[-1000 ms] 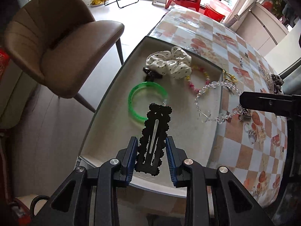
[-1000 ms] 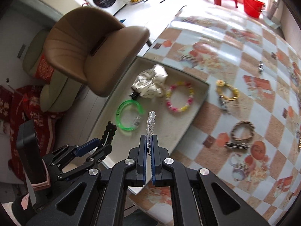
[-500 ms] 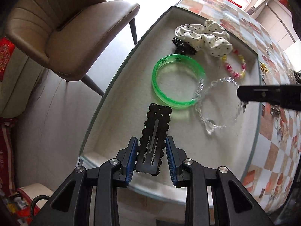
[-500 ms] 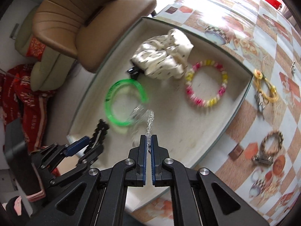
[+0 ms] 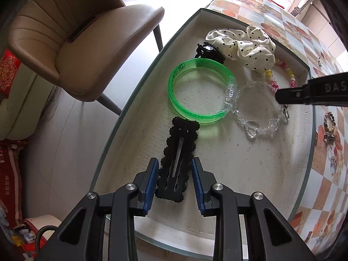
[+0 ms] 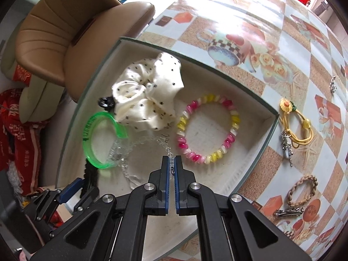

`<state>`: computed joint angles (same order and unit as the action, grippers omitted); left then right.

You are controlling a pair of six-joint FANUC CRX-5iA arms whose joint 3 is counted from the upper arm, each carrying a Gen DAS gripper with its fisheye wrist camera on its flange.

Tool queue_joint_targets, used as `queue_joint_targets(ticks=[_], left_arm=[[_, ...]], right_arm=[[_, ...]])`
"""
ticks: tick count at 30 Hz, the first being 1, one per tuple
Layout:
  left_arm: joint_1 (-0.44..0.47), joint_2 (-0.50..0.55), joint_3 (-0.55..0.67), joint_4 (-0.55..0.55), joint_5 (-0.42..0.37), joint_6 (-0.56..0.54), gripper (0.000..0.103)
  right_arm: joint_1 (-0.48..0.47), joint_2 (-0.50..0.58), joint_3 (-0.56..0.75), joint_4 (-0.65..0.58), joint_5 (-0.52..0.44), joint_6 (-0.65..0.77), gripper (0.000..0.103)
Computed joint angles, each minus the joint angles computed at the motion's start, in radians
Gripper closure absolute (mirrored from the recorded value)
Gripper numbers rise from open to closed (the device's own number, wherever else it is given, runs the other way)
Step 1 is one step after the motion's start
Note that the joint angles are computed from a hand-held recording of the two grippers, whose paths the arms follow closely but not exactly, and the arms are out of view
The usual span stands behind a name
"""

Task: Organize jewelry
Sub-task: 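Carry the crystal bracelet and black clip into the tray and open both tools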

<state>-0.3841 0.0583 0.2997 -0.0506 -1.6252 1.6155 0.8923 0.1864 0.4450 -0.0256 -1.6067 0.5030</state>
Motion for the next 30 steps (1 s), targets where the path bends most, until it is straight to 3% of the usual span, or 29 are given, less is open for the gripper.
queue_joint_targets(ticks=[11,13,15,17,18,21,30], left_arm=[[-0.017,0.001,0.028,-0.029,-0.021,0.021,0.068],[-0.018,0.003,0.036,-0.030,-0.028,0.025,0.068],[-0.023,0.005,0.048,-0.034,-0.036,0.028,0.068],[-0.026,0.006,0.055,-0.037,-0.042,0.024,0.068],[-0.029,0.007,0.059,-0.039,-0.046,0.022,0.067],[-0.032,-0.001,0.063,-0.051,-0.040,0.026,0.009],[-0.036,-0.002,0.100,-0.053,-0.045,0.011,0.008]], right_arm=[[-0.008,-0.002,-0.012,-0.026,0.009,-0.010,0.098],[-0.010,-0.006,-0.015,-0.027,0.013,-0.009,0.093],[-0.007,-0.016,-0.018,-0.018,0.020,-0.013,0.072],[-0.001,-0.027,-0.021,-0.007,0.030,-0.016,0.062],[0.004,-0.028,-0.013,-0.003,0.027,-0.020,0.061],[0.006,-0.034,-0.010,0.005,0.036,-0.025,0.059],[0.009,-0.092,-0.015,0.038,0.021,-0.058,0.051]])
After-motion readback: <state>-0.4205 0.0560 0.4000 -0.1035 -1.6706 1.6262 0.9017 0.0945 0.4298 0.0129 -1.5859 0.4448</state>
